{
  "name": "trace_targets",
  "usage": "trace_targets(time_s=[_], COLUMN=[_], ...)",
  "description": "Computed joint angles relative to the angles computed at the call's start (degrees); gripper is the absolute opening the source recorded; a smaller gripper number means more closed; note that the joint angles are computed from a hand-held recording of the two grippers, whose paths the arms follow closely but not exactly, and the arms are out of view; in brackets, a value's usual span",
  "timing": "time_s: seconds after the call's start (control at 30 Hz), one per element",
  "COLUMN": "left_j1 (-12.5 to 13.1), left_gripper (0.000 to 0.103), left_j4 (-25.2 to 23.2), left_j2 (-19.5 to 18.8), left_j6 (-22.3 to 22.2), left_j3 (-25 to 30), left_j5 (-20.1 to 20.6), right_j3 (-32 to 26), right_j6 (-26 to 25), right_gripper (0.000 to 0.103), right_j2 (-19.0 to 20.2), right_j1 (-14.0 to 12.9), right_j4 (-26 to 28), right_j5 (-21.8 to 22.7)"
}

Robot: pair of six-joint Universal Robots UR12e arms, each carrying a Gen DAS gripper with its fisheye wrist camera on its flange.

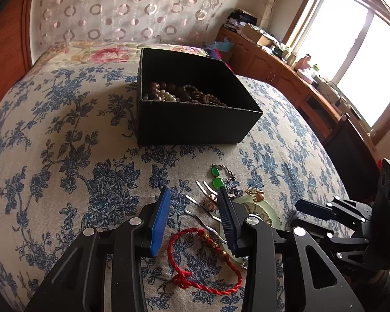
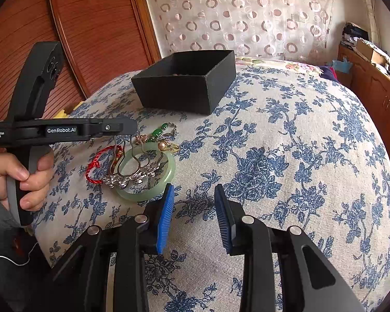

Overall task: Organize jewelry
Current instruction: 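Grasp the silver hairpins with the left tool and lift them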

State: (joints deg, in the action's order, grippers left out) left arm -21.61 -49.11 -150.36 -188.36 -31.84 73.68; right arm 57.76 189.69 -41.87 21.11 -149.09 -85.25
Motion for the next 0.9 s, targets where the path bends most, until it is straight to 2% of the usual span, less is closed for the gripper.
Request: trace_targets(time_s=[0.07,0.27,0.3,0.43,0.6,0.7,0.9], left_j1=[0.2,0.47,0.5,0.38,-0.21,-0.69,-0.76], left_gripper=[0.035,0.017,0.012,0.001,0.001,0.001,0.001], left_j4=[0.12,2.07,2.9,10.35,14.89,17.42,19.42], left_j2=[0.12,0.99,1.39,4.46,6.84,8.05,9.23], left_j6=[-0.63,-1.51,-1.59,-1.65,0.52,1.74,3.09], left_j3=[-0.41,-2.21,-2.94,-8.0,-11.13,-12.97,-14.49], left_j5=[-1.39,-4.18,-4.67,-5.96,-4.54,-2.36,0.39], right_j3=[-0.04,-0.02,-0.03,0.05,-0.06,0.06,-0.95], right_j6=[-0.02,0.0,0.02,0.17,0.06,0.12,-1.75], right_gripper=[0.035,0.035,0.035,0.035,0.035,0.035,0.035], right_j2=[0.04,0.04,0.05,0.04,0.09,0.02,0.27], right_j1=[0.01,0.0,0.0,-0.01,0.06,0.07,0.49], right_j4=[0.02,-0.01,-0.03,-0.11,0.16,0.09,1.72], right_j5=[-0.03,-0.02,0.01,0.0,-0.22,-0.48,-1.7])
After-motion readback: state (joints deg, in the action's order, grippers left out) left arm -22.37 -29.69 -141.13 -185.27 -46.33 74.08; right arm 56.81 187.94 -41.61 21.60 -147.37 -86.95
